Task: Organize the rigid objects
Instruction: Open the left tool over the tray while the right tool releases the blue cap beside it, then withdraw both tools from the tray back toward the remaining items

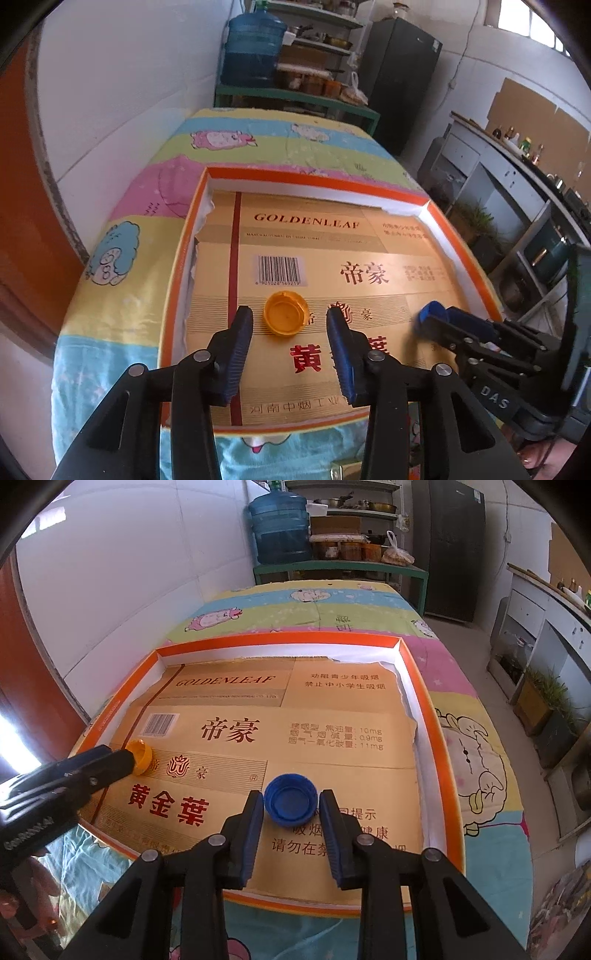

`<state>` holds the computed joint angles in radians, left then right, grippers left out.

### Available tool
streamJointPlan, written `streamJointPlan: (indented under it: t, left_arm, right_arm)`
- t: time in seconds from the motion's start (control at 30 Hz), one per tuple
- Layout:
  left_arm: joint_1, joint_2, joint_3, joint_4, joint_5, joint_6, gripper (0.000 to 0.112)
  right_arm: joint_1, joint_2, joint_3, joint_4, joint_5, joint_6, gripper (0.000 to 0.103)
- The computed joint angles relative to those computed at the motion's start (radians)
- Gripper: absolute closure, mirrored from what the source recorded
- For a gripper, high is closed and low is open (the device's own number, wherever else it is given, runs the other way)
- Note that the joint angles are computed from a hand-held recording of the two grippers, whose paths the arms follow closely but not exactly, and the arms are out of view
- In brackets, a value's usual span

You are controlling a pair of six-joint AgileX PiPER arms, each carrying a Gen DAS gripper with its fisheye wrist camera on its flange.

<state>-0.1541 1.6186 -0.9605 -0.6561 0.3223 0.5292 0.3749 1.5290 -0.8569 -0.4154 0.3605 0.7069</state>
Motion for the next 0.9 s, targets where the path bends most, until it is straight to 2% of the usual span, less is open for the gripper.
streamJointPlan:
  t: [0.23,0.33,0.47,0.63,0.77,0.9]
  left_arm:
    - [0.01,-0.075,0.058,-0.056,-0.002,0.064,0.07]
    - [-0.001,-0.128,0.102,-0.018,-0.043,0.021,0.07]
    - [-0.013,-0.197,0.136,0.137,-0.047,-0.136,0.069]
    - [-0.023,-0.276,0.173,0.245,-0.015,-0.239,0.07]
    - [-0.059,-0.341,0.201,0.467,-0.005,-0.468,0.07]
    - [-0.051,-0.401,0.229,0.46,0.022,-0.483,0.07]
  right_arm:
    - [0.008,-0.024,0.016,-0.027,0.01,0.038,0.067]
    - [0.017,-0.053,0.029,-0.046,0.016,0.065,0.067]
    - [0.037,-0.103,0.05,-0.074,0.036,0.107,0.067]
    - [0.072,-0.162,0.076,-0.092,0.066,0.15,0.067]
    - [0.116,-0.212,0.096,-0.124,0.1,0.206,0.067]
    - [0.168,-0.262,0.12,-0.166,0.137,0.274,0.067]
